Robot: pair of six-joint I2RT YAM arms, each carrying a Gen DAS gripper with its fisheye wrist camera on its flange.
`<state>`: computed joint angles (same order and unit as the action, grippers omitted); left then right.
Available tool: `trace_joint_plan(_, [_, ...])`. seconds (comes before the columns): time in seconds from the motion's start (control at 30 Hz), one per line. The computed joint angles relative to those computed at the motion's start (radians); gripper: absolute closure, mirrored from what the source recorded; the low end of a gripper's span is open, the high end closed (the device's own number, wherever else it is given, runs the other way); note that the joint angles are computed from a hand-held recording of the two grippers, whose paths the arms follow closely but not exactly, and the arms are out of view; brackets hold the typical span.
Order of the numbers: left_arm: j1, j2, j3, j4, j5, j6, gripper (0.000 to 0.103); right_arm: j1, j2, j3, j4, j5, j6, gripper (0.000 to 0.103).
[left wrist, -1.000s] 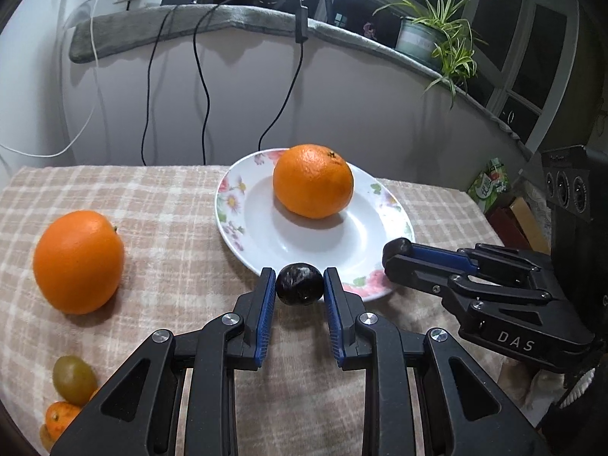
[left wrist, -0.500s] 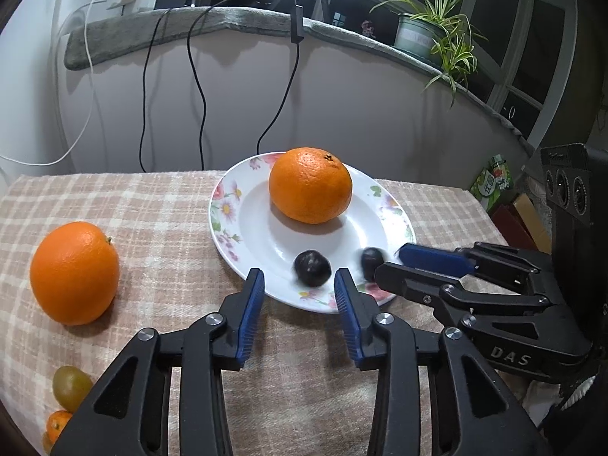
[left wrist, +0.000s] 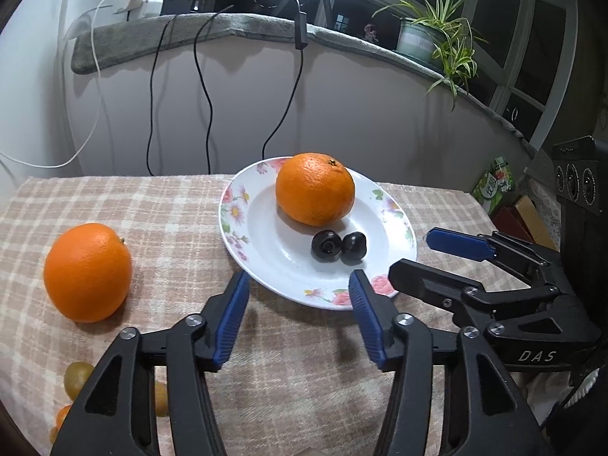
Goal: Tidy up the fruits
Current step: 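Open the left tool over the plate while the right tool releases its fruit, then move both open tools back toward the fruit cluster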
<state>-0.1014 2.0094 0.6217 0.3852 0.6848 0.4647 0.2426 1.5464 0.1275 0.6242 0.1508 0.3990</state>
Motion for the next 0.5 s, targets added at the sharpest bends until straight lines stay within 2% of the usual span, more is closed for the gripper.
trace_joint_plan(0.23, [0.028,-0.028,-0.028,0.005,0.016,0.015,0.044,0.039,-0.079,-0.009,-0.060,0.027,0.028,0.023])
trace_joint_plan(0.33, [0.044,-0.041,-0.041,0.010,0.020,0.021,0.039,0.061,-0.117,-0.007,-0.100,0.046,0.043,0.021])
trace_joint_plan(0.4, [0.062,-0.053,-0.052,0.013,0.029,0.027,0.033,0.072,-0.143,-0.012,-0.117,0.055,0.057,0.015])
trace_joint_plan(0.5, [0.094,-0.075,-0.071,0.014,0.051,0.042,0.031,0.088,-0.187,-0.018,-0.144,0.064,0.081,0.014])
